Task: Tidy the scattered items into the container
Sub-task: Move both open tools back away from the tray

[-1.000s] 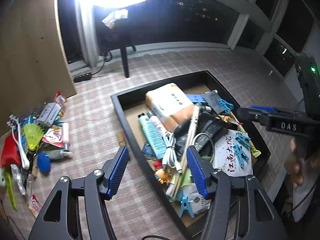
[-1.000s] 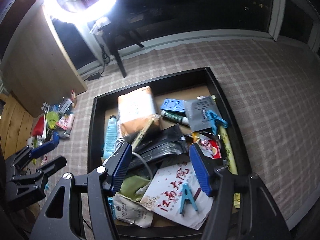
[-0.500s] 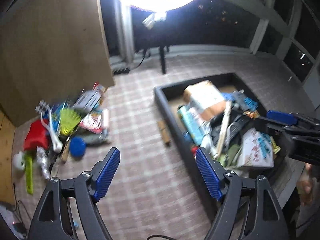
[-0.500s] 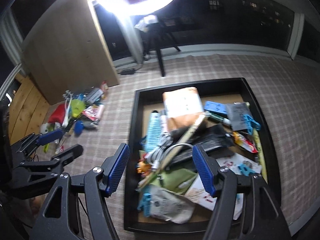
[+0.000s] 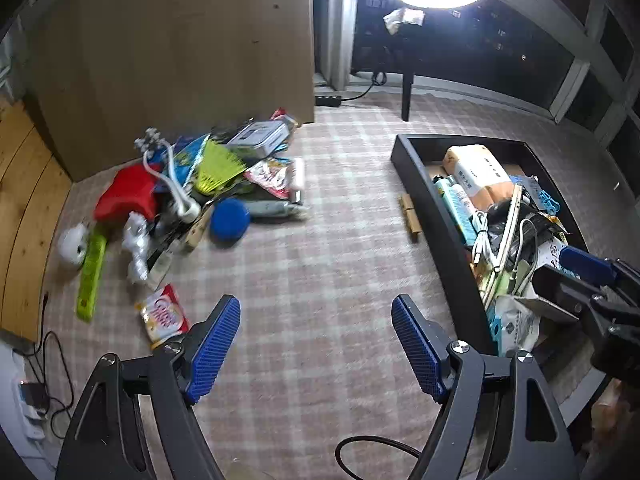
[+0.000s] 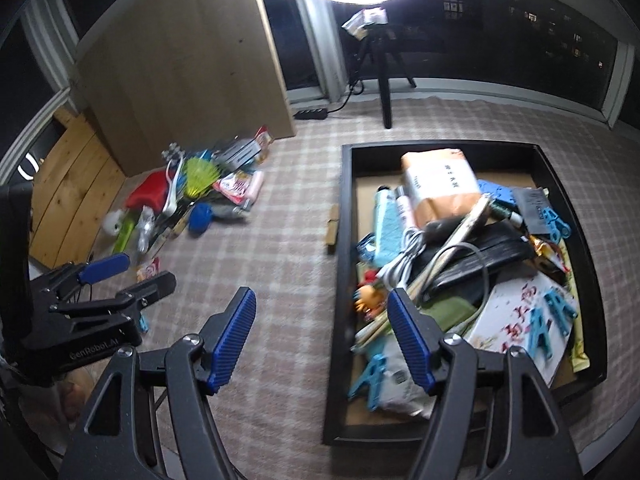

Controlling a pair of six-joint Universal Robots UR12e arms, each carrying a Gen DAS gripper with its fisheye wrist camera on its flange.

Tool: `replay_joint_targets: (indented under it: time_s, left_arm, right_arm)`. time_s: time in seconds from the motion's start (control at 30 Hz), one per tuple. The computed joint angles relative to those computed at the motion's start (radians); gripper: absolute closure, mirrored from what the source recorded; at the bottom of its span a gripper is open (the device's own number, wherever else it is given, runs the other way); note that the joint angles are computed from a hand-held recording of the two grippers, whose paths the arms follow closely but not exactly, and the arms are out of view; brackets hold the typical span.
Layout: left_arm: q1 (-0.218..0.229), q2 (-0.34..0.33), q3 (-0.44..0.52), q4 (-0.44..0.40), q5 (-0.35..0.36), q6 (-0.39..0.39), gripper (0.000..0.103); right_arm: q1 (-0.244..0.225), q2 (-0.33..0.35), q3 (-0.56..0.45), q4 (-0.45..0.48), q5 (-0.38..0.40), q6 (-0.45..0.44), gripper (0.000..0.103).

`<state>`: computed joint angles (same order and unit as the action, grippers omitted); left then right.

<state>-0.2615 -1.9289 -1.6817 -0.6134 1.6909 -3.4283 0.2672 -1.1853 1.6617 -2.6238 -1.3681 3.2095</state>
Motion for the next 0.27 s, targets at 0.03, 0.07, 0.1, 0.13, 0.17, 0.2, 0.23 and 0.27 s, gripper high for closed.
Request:
replay_joint_targets:
  time_s: [0.03,0.07,0.1,0.13,0.17,0.2,0.23,0.27]
  left_arm:
    - [0.003,0.008,-0.010,0.004,0.000,-0.001,0.027]
    - [0.006,0.013,-0.017,0.009,0.000,0.000,0.027]
    - [0.010,0.021,-0.028,0.017,-0.001,0.003,0.026]
    - [0.012,0.026,-0.036,0.023,-0.002,0.005,0.026]
    - [0.015,0.032,-0.043,0.028,0.001,0.003,0.026]
    - [0.017,0.038,-0.051,0.030,0.003,0.001,0.026]
    - [0.020,0.044,-0.059,0.031,0.003,0.000,0.026]
    - [0.024,0.051,-0.068,0.034,0.003,0.000,0.026]
  right_arm:
    - [0.003,-0.002,0.003,0.000,-0.001,0.001,0.036]
    - [0.007,-0.005,0.005,0.001,-0.002,0.003,0.036]
    - [0.009,-0.006,0.006,0.001,-0.002,0.005,0.036]
    - [0.013,-0.008,0.009,-0.001,-0.004,0.008,0.036]
    - [0.016,-0.011,0.011,-0.004,-0.008,0.013,0.036]
    - [0.019,-0.012,0.013,-0.008,-0.012,0.017,0.036]
    - [0.022,-0.013,0.015,-0.010,-0.014,0.022,0.036]
    - [0.025,-0.014,0.017,-0.014,-0.016,0.029,0.036]
